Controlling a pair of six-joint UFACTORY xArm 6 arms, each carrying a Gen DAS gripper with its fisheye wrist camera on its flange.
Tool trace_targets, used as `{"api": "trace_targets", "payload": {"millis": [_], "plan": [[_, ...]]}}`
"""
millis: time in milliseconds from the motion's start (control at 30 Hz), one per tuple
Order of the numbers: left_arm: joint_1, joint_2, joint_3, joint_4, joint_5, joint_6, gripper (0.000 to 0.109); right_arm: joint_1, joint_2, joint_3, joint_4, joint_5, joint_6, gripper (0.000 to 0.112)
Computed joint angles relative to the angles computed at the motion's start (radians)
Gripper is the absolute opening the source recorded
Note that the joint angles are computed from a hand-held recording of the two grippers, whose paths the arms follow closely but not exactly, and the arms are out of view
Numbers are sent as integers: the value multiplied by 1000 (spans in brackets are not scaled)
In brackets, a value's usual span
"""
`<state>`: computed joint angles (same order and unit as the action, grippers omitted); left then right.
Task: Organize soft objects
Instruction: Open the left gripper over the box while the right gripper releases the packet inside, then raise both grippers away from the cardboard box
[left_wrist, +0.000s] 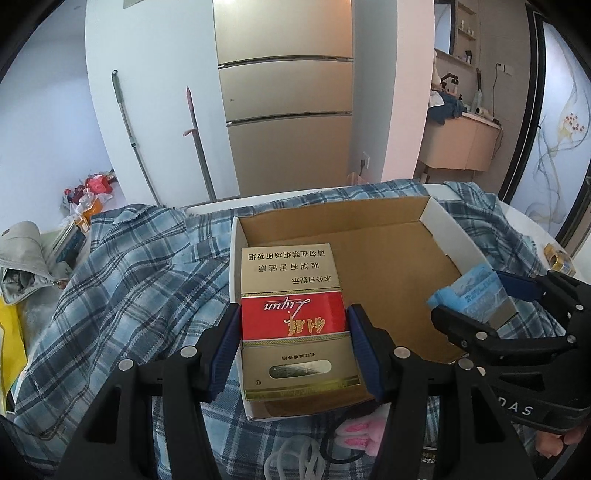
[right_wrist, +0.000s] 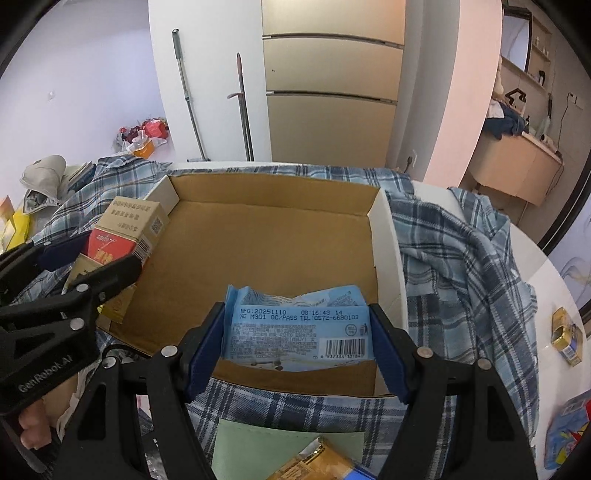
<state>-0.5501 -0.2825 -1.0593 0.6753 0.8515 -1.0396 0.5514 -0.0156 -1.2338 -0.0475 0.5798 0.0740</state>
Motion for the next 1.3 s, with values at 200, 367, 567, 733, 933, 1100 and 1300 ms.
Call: {"api": "trace_targets", "payload": {"millis": [200,367,567,733,933,1100,1300], "plan": [[-6,-12,9,40,1,-40,81,11,4,-4,-80,0,52,77],[-3,-29,15,58,0,-66,84,1,-6,5,-90,-22,74,85],[-20,-54,18,104,20,-97,84,-5,-21,9,-86,-34,77,85],[-57,-72,-1,135,54,-105,84,-6,-48,12,-105,-52,87,85],[-172,-128,-62,248,169,-153,84,-14,-141,41,-122,-80,90,85],[-308,-186,-101,384,302,-219,84,-25,-269,110,-175,-127,147,85],[-467,-236,-108,494,442,-270,93,-27,-404,188,-169,-182,155,91]]}}
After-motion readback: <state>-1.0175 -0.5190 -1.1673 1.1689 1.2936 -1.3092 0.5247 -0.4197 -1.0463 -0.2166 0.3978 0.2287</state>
